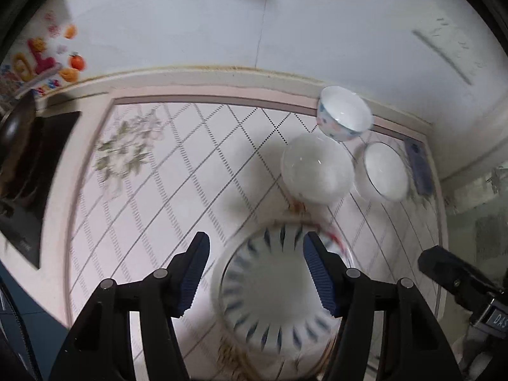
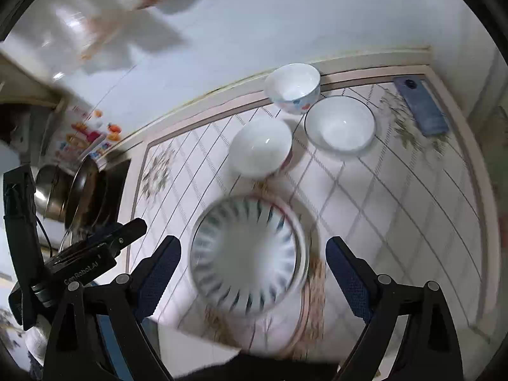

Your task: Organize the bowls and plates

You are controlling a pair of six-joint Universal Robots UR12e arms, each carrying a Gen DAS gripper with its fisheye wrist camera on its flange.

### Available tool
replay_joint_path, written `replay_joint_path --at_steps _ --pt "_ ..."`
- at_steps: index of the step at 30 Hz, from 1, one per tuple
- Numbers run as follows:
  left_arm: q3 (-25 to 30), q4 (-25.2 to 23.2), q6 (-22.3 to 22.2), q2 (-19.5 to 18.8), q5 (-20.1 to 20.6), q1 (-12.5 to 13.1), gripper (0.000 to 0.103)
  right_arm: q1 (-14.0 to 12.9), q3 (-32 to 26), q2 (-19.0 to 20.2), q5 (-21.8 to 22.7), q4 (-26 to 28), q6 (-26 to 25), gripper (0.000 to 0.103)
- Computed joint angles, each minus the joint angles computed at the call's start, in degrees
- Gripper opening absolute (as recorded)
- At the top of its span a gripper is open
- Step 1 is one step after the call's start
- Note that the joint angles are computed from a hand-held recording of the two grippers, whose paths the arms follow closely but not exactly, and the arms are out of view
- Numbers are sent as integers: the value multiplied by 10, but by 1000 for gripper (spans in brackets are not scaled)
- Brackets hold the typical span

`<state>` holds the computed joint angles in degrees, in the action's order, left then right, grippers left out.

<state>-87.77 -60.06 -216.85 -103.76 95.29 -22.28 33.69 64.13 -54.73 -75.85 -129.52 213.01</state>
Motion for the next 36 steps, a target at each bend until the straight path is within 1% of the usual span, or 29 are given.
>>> replay_joint_path --at_steps 1,2,3,6,7,8,9,10,11,12,13,14,15,16,18,20,23,27,31,33,36 --pt "11 -6 1 -14 -11 6 59 -9 -20 22 25 2 4 95" --pt "20 -10 1 -26 -23 12 59 -13 -29 33 38 0 6 95" --pt "30 -13 4 -40 -42 20 59 -20 -48 53 53 4 10 95" --pt "58 -22 10 -78 -76 33 59 -29 -93 95 79 24 18 91" --pt "66 -24 11 -88 -86 36 58 -32 -117 115 86 39 23 85" --pt "71 -23 14 -97 -94 39 58 -34 -130 126 92 48 24 76" --pt "79 -26 18 -106 -95 40 58 -36 -143 138 99 55 26 71" --pt "87 -29 23 -115 -98 41 55 -38 -153 149 107 60 27 59" --pt "95 -34 32 -124 -102 42 44 -39 -169 161 110 72 26 47" --pt "102 -40 39 -130 -104 42 38 -39 -179 169 110 81 26 41" --pt "114 -60 39 -138 -114 43 27 -39 -188 176 111 86 27 31" --pt "120 -66 45 -143 -113 42 22 -38 -201 185 109 97 25 24" --pt "123 -69 51 -147 -109 40 20 -36 -210 190 96 103 24 20" --pt "128 -74 56 -150 -96 37 19 -35 -211 191 91 100 22 17" --pt "129 -70 66 -151 -74 31 19 -33 -221 197 81 100 16 15" --pt "133 -77 67 -152 -62 27 17 -32 -224 199 76 101 15 15" --pt "129 -68 64 -146 -54 23 16 -30 -228 201 73 101 15 15" --pt "127 -66 60 -133 -46 15 16 -32 -211 188 82 86 15 15" --pt "121 -61 58 -111 -44 3 16 -36 -179 159 94 68 5 15" --pt "123 -59 61 -105 -45 -2 16 -38 -153 138 94 57 -5 15" --pt "126 -54 60 -99 -50 -18 16 -42 -99 97 94 41 -16 15"
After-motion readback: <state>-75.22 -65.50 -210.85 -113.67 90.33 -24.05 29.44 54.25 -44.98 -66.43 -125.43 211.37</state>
